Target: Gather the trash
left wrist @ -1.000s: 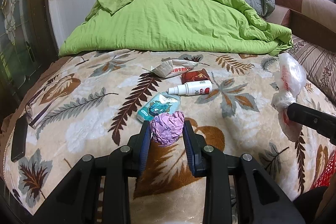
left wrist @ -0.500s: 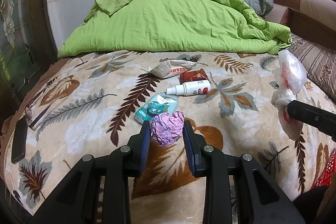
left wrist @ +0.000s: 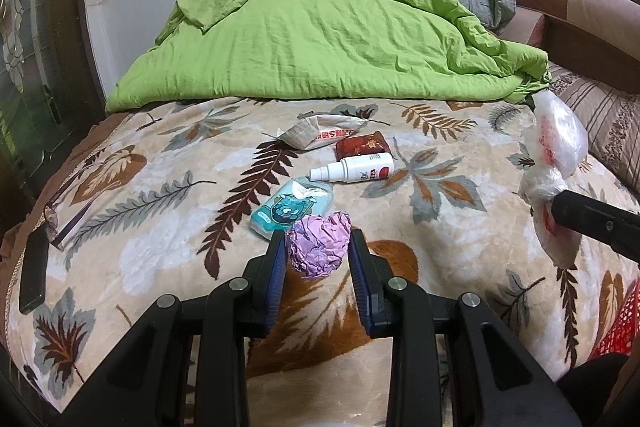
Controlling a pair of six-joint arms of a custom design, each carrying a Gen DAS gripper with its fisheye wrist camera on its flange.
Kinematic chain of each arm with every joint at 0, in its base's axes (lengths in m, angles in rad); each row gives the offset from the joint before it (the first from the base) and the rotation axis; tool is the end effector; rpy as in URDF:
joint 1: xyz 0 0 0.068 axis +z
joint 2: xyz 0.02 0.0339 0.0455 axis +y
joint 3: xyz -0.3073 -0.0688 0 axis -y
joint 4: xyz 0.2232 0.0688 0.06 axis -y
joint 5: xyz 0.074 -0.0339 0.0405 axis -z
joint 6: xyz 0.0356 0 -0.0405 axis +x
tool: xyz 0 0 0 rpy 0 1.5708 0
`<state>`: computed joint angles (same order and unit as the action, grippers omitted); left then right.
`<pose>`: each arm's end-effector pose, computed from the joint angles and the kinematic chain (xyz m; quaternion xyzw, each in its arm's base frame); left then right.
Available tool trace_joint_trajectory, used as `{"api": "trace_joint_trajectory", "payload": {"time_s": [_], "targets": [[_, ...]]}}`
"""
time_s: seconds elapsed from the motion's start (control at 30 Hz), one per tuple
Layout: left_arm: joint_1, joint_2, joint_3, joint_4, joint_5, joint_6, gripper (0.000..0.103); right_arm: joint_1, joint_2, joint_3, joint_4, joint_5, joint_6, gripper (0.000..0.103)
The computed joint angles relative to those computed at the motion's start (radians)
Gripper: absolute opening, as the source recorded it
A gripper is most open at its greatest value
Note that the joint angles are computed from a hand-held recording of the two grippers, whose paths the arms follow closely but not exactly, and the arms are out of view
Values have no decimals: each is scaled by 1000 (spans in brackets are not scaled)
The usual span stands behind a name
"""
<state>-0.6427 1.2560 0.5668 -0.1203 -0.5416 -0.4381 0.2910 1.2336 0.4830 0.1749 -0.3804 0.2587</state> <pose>0.1770 -0.1096 0.2344 -0.0075 0.9001 0.0288 0.4347 0.1996 0.0736 0.2368 -0.1042 0.8613 0.2871 0.4060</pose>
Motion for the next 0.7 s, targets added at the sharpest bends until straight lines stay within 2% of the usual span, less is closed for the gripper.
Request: {"api": "trace_joint_trajectory", "payload": {"time_s": [0.13, 0.27, 0.37, 0.47, 0.53, 0.6, 0.7], "targets": [[-14, -3, 5, -4, 3, 8, 30, -24, -53, -15, -42, -26, 4, 22], [-59, -13, 15, -9, 1, 15, 30, -125, -146, -31, -140, -111, -21, 22], [-102, -23, 28, -11, 14, 14, 30, -258, -223, -26, -255, -207, -75, 22], [-172, -12, 66, -34, 24, 5, 30, -471, -280, 6, -417, -356, -180, 22], [-224, -1, 96, -49, 24, -5, 30, -644, -296, 38, -561, -454, -311, 22], [-274, 15, 130, -61, 40, -20, 30, -838, -282, 78, -736, -539, -500, 22], [-359, 53, 193, -75, 59, -36, 30, -1127, -175, 142, -1018, -627, -866, 22]]}}
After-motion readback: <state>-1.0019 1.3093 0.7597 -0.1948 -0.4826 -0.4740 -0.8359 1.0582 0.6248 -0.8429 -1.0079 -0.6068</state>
